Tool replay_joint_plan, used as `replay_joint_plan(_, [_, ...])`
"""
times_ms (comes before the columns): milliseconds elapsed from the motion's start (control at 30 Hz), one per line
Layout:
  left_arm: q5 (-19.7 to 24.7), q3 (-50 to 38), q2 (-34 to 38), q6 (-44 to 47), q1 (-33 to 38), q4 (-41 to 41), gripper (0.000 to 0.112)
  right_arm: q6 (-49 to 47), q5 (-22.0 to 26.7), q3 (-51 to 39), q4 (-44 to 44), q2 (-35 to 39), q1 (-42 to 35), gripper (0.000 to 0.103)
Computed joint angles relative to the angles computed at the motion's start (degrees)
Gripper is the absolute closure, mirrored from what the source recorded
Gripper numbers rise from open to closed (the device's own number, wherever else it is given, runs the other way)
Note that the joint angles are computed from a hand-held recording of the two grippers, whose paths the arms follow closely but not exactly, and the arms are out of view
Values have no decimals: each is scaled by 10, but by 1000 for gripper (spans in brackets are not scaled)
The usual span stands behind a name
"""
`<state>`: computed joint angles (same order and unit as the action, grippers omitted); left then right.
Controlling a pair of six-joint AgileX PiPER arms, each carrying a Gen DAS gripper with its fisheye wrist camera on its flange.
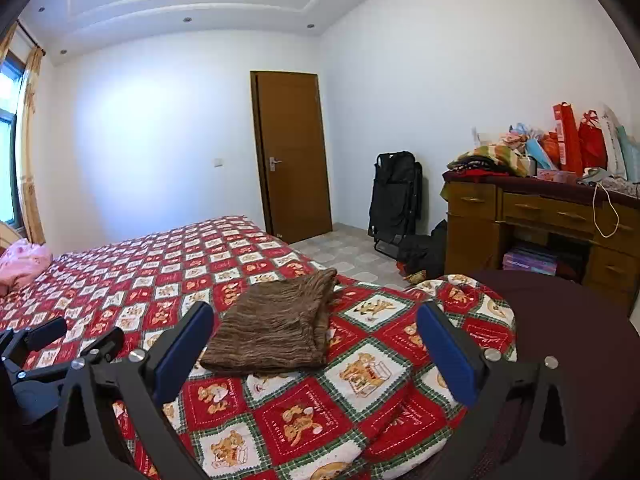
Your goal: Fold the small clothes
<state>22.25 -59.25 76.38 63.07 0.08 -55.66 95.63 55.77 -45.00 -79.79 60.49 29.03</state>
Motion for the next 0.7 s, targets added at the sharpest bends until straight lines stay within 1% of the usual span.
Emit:
replay_joint_plan(200, [14,-3,-7,-5,6,3,34,5,-17,3,8,-9,-20,0])
replay_joint_plan(267, [0,5,-12,6,1,-3,34,4,-15,3,7,-9,-18,0])
replay_joint_plan(367, [-14,10,-16,-2,-10,16,34,4,-16,3,7,-9,-19,0])
replay_joint_plan(700, [-26,9,-12,-41,-21,57,33,-4,-36,5,30,-13,-42,0])
